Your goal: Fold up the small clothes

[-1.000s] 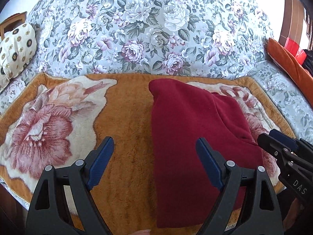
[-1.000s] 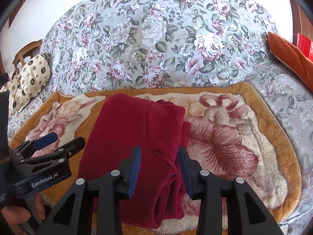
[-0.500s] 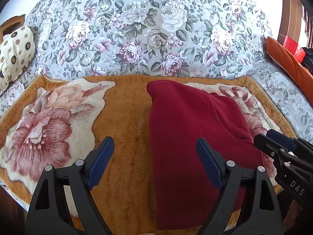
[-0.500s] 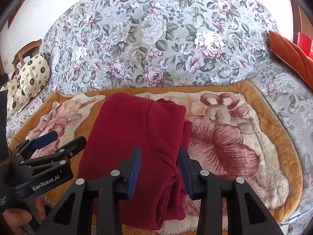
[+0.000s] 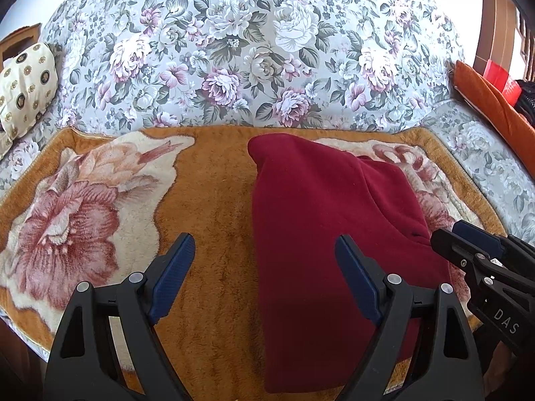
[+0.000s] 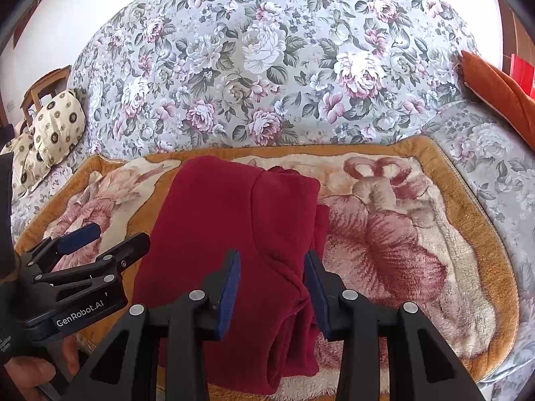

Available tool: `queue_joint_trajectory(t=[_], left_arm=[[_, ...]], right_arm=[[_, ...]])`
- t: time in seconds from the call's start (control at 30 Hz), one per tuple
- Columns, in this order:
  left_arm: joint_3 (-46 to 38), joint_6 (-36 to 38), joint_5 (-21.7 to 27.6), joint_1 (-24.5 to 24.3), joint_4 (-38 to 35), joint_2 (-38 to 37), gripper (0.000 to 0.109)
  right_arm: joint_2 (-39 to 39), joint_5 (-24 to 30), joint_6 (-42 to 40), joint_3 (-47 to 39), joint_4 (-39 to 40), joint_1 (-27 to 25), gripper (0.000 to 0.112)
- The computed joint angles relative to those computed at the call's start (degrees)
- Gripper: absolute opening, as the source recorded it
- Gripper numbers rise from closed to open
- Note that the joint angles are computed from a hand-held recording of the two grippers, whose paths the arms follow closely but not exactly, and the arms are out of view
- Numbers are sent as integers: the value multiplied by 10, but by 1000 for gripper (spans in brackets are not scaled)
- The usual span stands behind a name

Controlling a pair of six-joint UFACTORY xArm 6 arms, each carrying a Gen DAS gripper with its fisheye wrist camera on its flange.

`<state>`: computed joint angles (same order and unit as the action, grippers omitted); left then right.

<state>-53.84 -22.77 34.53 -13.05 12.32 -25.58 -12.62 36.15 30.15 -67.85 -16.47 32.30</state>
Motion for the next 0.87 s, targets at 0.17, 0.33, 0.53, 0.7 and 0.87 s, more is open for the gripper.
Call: queue_joint_trajectory(t=[0.17,0.33,0.53,0.7,0.87], left_arm=[[0,-2,0,0,0,0,86],[1,1,-3,-1,-3,0,86],[10,14,-28,-2,-8,-6,86],[13,9,-33,-9,13,-10,86],[13,-5,-32,-6,24,-12,86]], right_arm=[[1,0,2,0,-1,1,38],[1,1,5,1,-2,3,38],[2,-1,7,2,-3,3,38],[1,0,5,2,-1,3,38],[-4,-3,12,8,-5,1,38]])
